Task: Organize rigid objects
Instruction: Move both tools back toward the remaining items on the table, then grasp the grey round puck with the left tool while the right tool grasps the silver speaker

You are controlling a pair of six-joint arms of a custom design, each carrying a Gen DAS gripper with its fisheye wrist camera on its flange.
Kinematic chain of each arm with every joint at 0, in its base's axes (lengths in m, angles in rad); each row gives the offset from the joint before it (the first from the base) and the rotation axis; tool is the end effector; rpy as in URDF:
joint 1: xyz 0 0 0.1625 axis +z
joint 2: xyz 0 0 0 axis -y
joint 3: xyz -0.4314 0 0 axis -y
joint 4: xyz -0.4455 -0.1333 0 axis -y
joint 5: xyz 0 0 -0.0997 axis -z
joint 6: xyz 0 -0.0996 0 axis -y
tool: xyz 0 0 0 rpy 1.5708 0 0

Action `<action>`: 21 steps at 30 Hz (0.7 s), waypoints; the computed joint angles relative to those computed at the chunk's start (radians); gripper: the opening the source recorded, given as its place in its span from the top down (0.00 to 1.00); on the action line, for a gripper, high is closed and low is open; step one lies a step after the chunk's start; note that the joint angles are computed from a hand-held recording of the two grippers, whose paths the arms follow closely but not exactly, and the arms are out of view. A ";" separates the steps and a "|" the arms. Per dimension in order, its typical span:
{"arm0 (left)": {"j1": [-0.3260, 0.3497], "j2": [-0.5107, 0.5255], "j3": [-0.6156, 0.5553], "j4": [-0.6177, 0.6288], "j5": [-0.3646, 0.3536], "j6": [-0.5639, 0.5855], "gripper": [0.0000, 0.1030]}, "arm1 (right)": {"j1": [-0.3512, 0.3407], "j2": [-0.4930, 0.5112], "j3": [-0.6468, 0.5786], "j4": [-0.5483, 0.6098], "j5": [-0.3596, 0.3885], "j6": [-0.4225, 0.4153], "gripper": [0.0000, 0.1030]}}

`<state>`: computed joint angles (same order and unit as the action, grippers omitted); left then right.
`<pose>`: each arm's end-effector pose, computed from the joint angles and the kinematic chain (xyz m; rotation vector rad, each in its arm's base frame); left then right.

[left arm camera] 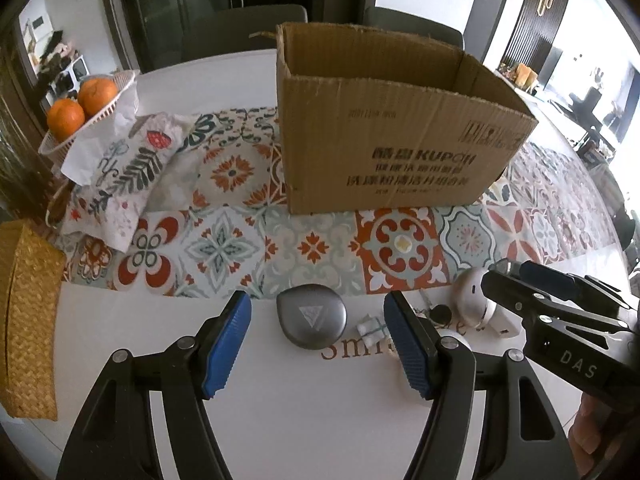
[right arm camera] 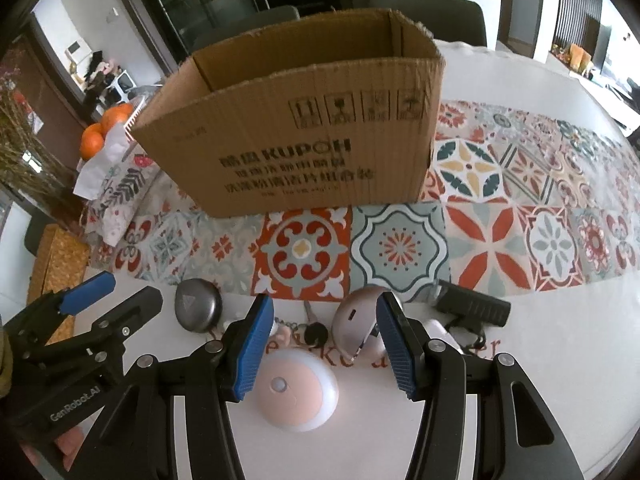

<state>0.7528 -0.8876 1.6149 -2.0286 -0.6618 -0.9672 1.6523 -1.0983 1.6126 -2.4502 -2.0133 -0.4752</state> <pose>-0.3550 -0.6229 0.1153 -0.0194 2.2926 -0.6758 0.1481 -0.6997 0.2790 0.6146 -2.5463 0.3587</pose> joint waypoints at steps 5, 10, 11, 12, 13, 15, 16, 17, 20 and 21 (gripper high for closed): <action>0.016 0.009 -0.006 0.020 -0.018 -0.015 0.34 | -0.008 0.013 -0.007 0.011 -0.013 0.016 0.47; 0.030 0.020 -0.014 0.026 -0.037 -0.019 0.34 | -0.017 0.032 -0.024 0.050 -0.025 0.038 0.47; 0.036 0.021 -0.013 0.013 -0.051 -0.012 0.34 | -0.020 0.035 -0.027 0.058 -0.025 0.044 0.47; 0.039 0.023 -0.013 0.008 -0.059 -0.011 0.34 | -0.022 0.039 -0.030 0.065 -0.025 0.051 0.47; 0.044 0.025 -0.014 0.006 -0.066 -0.012 0.34 | -0.024 0.042 -0.033 0.074 -0.024 0.057 0.47; 0.050 0.028 -0.015 0.006 -0.070 -0.014 0.34 | -0.027 0.049 -0.041 0.094 -0.023 0.068 0.47; 0.052 0.029 -0.016 0.008 -0.072 -0.017 0.34 | -0.028 0.052 -0.043 0.095 -0.027 0.072 0.47; 0.053 0.031 -0.017 0.010 -0.072 -0.020 0.34 | -0.028 0.054 -0.043 0.092 -0.031 0.074 0.47; 0.060 0.035 -0.019 0.013 -0.076 -0.028 0.34 | -0.029 0.060 -0.043 0.082 -0.041 0.077 0.47; 0.062 0.036 -0.020 0.013 -0.077 -0.031 0.34 | -0.028 0.063 -0.042 0.074 -0.046 0.072 0.47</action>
<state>0.8148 -0.8517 1.5952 -2.0156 -0.7390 -0.9986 1.6247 -1.0354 1.5702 -2.3765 -2.0589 -0.4031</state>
